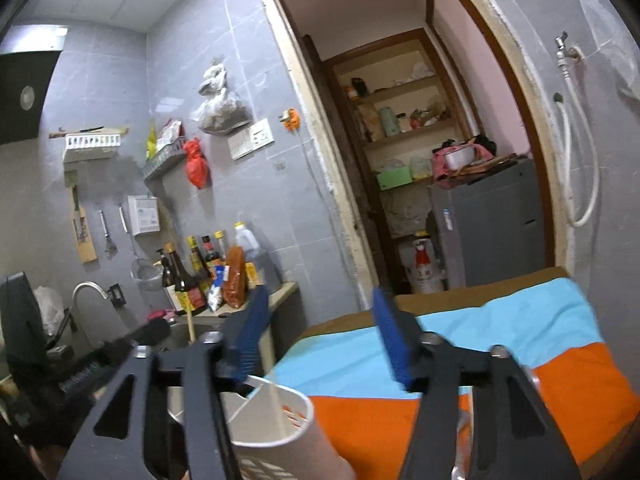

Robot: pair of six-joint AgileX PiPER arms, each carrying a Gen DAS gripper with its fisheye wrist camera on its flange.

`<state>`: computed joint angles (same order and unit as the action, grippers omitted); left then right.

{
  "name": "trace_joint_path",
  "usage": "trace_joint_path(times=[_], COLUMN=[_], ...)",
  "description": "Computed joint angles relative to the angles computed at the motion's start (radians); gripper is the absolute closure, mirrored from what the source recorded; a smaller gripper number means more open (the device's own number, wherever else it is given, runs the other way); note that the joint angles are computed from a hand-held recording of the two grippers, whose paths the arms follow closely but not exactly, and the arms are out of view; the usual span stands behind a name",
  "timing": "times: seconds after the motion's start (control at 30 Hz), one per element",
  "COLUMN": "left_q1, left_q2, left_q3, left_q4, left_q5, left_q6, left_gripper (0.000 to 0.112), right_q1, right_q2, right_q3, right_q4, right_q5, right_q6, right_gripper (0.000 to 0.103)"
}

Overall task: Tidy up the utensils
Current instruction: 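Open the right gripper to drop the chopstick into the caddy, then lower the left gripper onto a metal spoon and close on its handle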

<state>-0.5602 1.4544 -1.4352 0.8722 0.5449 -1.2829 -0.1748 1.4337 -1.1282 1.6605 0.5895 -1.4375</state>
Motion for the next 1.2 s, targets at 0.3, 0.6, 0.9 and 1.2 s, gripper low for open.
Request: trace_joint_path(times=[0.3, 0.6, 0.9, 1.2], left_q1=[-0.243, -0.374, -0.417, -0.401], left_q2=[0.132, 0.276, 0.485, 0.589], left_q3=[-0.266, -0.396, -0.594, -0.632], left_q4=[0.168, 0.189, -0.004, -0.127], left_q5=[0.343, 0.333, 0.355, 0.365], left_q6=[-0.006, 0.057, 0.171, 0.200], left_gripper=[0.013, 0.013, 0.013, 0.014], right_q1=[-0.243, -0.468, -0.585, -0.576], right_q2=[-0.034, -0.016, 0.103, 0.248], right_q3=[-0.086, -0.138, -0.164, -0.218], right_q4=[-0.264, -0.319, -0.357, -0.525], right_q5=[0.140, 0.272, 0.307, 0.287], right_q6=[0.193, 0.128, 0.046, 0.132], right_gripper=[0.000, 0.000, 0.000, 0.028])
